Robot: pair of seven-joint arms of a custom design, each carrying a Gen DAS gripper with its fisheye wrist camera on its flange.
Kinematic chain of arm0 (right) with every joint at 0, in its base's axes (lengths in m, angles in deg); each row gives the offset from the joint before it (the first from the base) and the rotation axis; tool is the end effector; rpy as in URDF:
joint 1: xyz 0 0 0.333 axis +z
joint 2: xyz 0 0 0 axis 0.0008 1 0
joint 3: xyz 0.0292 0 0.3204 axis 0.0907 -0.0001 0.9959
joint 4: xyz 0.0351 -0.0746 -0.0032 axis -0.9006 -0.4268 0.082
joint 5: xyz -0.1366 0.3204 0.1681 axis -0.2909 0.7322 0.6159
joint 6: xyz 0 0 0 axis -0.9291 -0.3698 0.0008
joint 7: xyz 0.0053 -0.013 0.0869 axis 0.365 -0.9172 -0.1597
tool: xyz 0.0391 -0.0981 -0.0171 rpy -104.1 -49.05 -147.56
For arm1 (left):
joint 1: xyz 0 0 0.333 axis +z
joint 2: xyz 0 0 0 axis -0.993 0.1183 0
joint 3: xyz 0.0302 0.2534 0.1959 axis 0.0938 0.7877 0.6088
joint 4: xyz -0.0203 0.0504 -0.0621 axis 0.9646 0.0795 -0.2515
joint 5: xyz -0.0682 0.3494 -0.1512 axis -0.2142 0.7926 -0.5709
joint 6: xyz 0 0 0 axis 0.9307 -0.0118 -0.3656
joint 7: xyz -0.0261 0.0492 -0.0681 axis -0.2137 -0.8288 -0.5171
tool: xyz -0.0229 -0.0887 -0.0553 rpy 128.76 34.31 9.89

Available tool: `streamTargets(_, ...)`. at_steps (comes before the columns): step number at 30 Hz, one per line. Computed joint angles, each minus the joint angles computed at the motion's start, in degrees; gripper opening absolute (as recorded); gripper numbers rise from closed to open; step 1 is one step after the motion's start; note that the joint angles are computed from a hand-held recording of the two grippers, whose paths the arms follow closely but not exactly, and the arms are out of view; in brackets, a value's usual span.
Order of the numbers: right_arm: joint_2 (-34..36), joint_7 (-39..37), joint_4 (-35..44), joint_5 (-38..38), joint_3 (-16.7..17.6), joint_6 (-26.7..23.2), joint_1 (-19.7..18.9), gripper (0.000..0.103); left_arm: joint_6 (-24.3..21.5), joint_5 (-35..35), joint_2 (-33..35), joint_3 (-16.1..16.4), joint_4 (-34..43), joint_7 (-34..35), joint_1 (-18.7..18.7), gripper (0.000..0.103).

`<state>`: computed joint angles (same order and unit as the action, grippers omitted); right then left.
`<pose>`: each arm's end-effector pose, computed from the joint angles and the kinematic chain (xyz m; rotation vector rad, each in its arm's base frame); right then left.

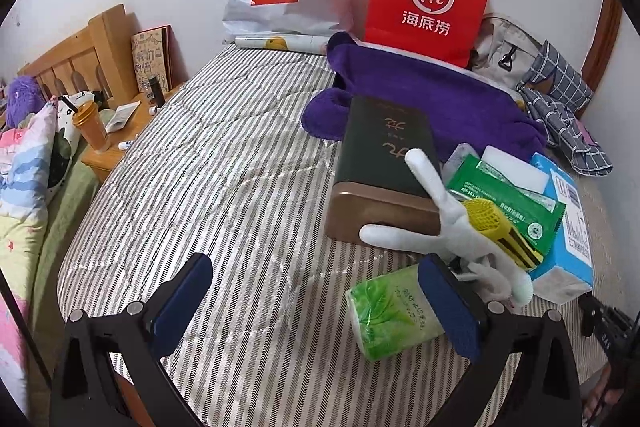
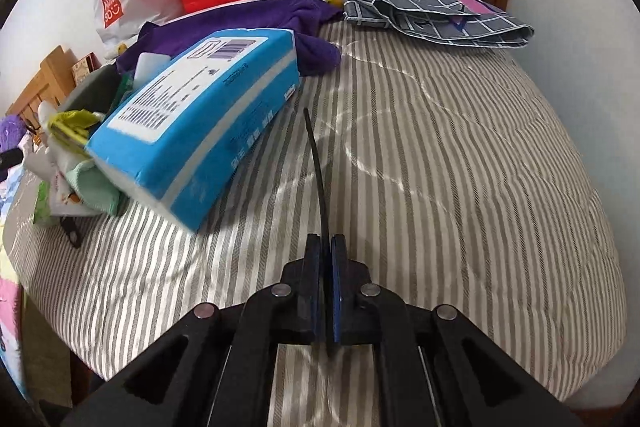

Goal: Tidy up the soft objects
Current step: 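Grasp and lift the black strap with right gripper while left gripper grasps green tissue packet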

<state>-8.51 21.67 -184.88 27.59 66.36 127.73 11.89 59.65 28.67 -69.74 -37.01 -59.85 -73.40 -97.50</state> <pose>0.5293 0.1130 0.4414 -2.2073 1.4330 -0.3416 0.3993 -0.2499 0.4762 -2.2592 1.1907 -0.4715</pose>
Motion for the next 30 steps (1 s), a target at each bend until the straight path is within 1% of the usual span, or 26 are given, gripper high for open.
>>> streamTargets(6, 3.5, 1.5, 3.5, -0.1, 0.3, 1.2, 0.1, 0.004, 1.6, -0.9, 0.1, 0.5, -0.8, 0.8, -0.2, 0.103)
streamTargets(9, 3.1, 1.3, 3.0, -0.5, 0.4, 1.9, 0.2, 0.003, 3.6, -0.7, -0.1, 0.4, -1.4, 0.9, -0.2, 0.103)
streamTargets(12, 2.1, 1.1, 2.3, 0.2, 0.4, 1.3, 0.3, 0.003, 5.0, -0.3, 0.1, 0.2, -1.2, 1.5, -0.2, 0.103)
streamTargets(19, 0.3, 1.7, 0.5, 0.0, 0.1, 1.1, 0.2, 0.003, 3.5, -1.2, 2.2, -0.2, 0.2, 5.6, -1.4, 0.103)
streamTargets(21, -0.1, 1.4, 0.0, 0.1, 0.0, 1.1, 0.1, 0.003, 3.8, -2.3, 2.9, 0.2, 0.1, 7.3, -1.9, 0.103)
streamTargets(24, -0.6, 2.2, -0.7, -1.0, 0.1, 1.3, 0.0, 0.003, 7.5, -4.6, 3.4, 1.3, -1.7, 9.2, -2.3, 0.103)
streamTargets(26, -0.8, 2.6, -1.0, -1.5, 0.1, 1.4, 0.0, 0.003, 9.9, -4.7, 3.7, 1.4, -2.7, 9.6, -2.1, 0.103)
streamTargets(27, -0.9, 2.9, -1.1, -1.8, 0.2, 1.4, 0.0, 0.003, 10.1, -4.6, 4.0, 1.2, -2.7, 9.8, -2.0, 0.103)
streamTargets(30, -1.0, 4.1, -1.2, -2.9, 0.2, 1.6, -0.1, 0.003, 8.6, -3.3, 5.7, 0.7, -1.6, 11.0, -1.8, 0.103)
